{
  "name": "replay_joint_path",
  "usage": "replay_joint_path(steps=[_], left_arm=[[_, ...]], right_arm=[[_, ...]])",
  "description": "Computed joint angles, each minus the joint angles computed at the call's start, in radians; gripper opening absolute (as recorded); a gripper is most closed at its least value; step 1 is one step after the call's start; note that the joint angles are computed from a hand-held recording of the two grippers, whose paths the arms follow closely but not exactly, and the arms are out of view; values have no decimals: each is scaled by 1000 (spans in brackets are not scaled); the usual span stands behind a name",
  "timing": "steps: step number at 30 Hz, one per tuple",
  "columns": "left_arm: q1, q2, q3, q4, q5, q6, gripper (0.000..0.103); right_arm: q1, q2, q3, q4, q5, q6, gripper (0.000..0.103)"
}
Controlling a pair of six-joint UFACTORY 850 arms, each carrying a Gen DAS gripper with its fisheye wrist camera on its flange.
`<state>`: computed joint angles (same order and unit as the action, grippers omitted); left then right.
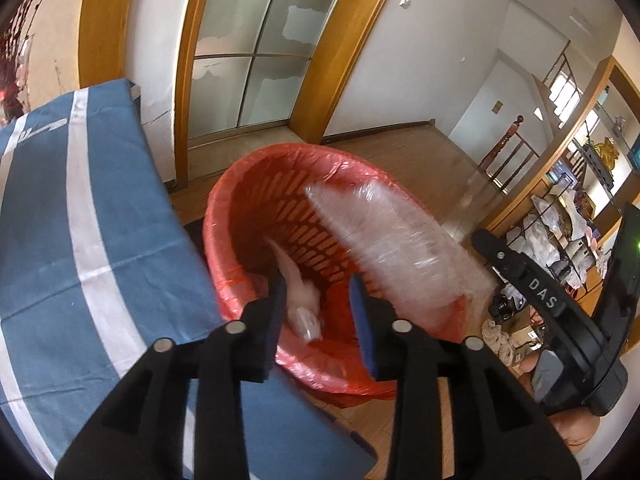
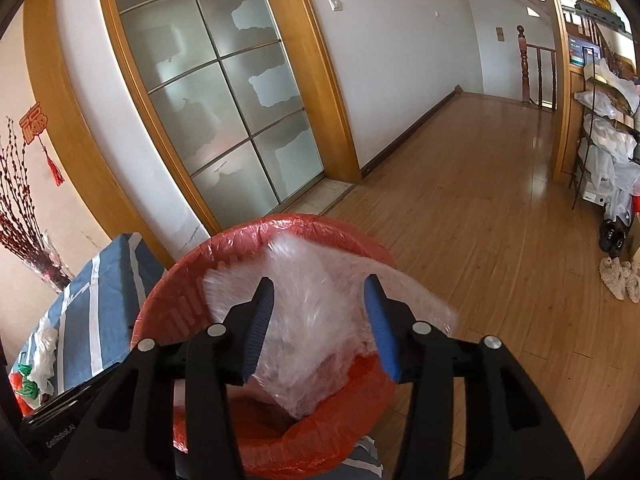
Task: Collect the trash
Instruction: 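Carry bubble wrap and white bag over the red wastebasket and open both tools, then return to the table and grasp the red bag with the left tool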
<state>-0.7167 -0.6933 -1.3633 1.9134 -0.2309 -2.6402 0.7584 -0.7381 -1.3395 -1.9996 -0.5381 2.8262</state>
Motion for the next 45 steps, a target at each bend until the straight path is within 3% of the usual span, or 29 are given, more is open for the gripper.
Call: replay_joint_path(steps=[4,19,26,32,40,45], left_arm=[[-4,30,49,-9,-34,-12,45],[-25,185,271,-175,-219,30,58],[-23,263,378,-221,-291,3,59],[-14,383,513,-316,-415,23,59],[73,573,713,-479,-577,38,59],[179,615,781,-506,-552,45,59]], right_arm=[[0,6,11,16,-2,-7,48],[17,3,-12,26,12,-78,50],[41,-5,-36,18,20,-114,51],[68,-37,-95,15,60,-165,51],[114,-110,-234,-3,166,-266,51],[152,-170,-343,50,234,-406,51]])
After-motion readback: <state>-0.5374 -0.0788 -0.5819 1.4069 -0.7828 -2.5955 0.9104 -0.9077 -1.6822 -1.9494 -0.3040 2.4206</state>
